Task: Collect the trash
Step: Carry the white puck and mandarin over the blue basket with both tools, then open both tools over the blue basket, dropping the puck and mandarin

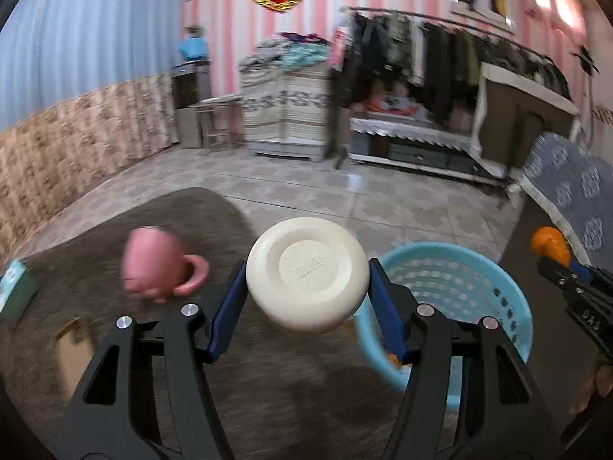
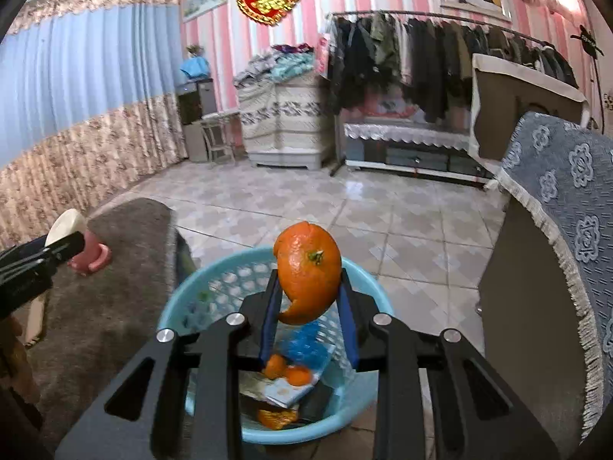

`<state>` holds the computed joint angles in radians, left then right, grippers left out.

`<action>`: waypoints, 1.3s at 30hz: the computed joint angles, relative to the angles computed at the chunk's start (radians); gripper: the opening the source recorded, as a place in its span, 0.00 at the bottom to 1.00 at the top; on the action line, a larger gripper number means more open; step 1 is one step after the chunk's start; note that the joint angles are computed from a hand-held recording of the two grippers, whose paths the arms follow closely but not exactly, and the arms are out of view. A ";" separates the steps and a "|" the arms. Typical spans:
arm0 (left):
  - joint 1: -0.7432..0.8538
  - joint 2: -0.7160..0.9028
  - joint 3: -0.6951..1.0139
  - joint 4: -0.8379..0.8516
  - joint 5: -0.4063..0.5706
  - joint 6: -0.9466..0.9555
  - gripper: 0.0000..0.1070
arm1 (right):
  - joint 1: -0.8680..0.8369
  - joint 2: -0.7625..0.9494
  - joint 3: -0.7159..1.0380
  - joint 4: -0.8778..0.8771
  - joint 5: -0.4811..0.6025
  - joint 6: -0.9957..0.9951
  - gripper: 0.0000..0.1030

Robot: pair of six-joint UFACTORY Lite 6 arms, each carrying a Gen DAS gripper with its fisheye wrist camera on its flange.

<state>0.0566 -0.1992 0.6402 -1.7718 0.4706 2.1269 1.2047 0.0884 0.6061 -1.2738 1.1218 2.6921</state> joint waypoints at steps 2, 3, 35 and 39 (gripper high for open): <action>-0.102 0.033 -0.006 -0.093 -0.035 0.064 0.57 | -0.015 -0.004 -0.020 0.003 -0.019 0.009 0.28; -0.143 0.056 0.001 -0.139 -0.052 0.099 0.57 | -0.013 -0.014 -0.036 0.010 -0.024 0.021 0.28; 0.076 -0.080 -0.010 -0.083 -0.038 0.068 0.91 | -0.104 0.148 0.082 -0.118 -0.101 0.109 0.85; 0.253 -0.170 -0.041 0.088 0.055 -0.048 0.91 | -0.061 0.146 0.119 -0.091 -0.048 0.084 0.91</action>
<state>0.3099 -0.3695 0.5994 -1.6836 0.5259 2.0785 1.1440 0.2347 0.7255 -1.3652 1.0740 2.7759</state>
